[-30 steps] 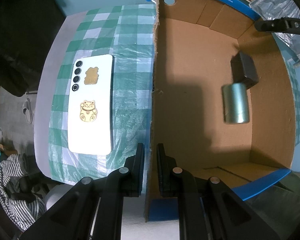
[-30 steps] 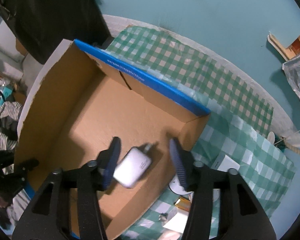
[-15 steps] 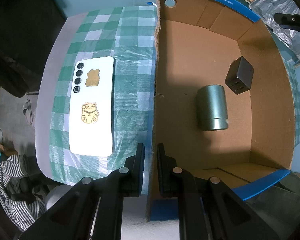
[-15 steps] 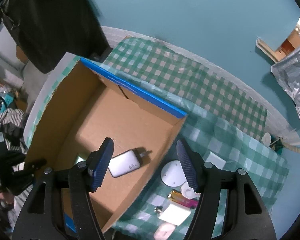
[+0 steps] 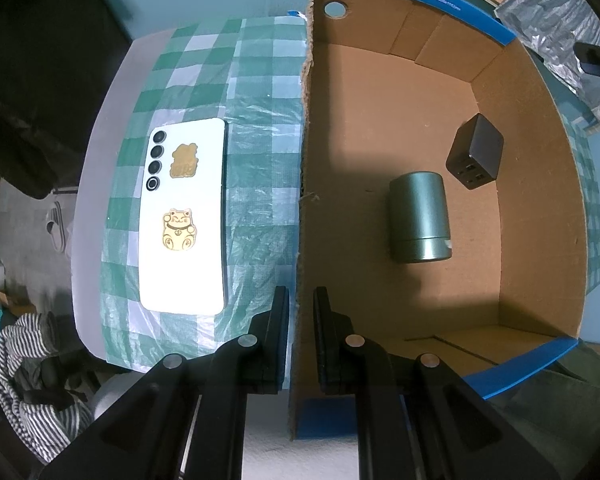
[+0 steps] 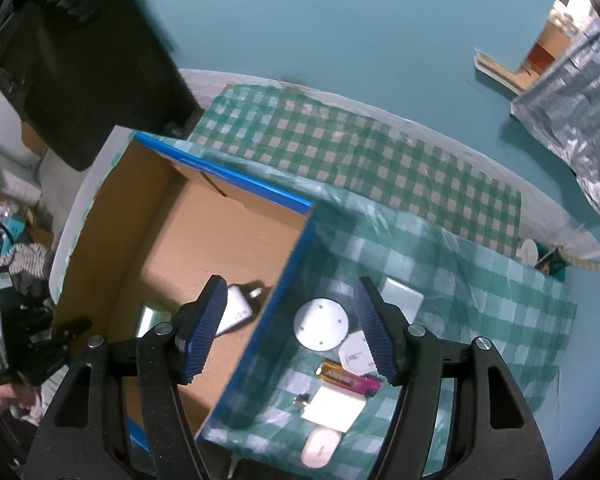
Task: Organize rigid objects
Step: 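Return the right gripper over the table toward the hexagonal white device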
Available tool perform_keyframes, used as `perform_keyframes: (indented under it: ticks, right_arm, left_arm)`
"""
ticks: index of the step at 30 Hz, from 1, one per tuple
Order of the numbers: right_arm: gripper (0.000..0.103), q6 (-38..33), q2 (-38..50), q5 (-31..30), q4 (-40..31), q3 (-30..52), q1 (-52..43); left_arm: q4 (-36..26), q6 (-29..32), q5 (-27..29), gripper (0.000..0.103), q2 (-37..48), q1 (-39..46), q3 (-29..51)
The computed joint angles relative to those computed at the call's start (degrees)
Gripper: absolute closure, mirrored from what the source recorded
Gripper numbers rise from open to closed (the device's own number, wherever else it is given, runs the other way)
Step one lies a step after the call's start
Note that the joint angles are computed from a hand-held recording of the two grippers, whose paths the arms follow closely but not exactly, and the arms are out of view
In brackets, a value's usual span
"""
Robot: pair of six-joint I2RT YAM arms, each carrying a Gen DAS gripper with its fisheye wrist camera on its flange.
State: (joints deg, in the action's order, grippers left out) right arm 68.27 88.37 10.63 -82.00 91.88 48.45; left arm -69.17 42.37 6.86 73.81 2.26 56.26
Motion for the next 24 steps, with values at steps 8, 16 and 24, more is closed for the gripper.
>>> perform_keyframes:
  ticks: [8,16,24]
  right_arm:
    - [0.037,5.10,-7.05,-0.09,-2.29,-7.25,0.24]
    - [0.033,10.09,-13.30,-2.29,-1.21,-16.35,-0.33]
    - [0.032,14.67,-17.63,-7.16,6.09,-29.52,-2.07]
  left_arm:
    - [0.06,-0.55,-0.04,0.091,-0.19,-0.69,-0.07]
    - [-0.15,-0.72,-0.14,0.092,-0.11,-0.85,-0.04]
    - [-0.16,-0.72,-0.09,0.092,0.06,-0.79,0.18]
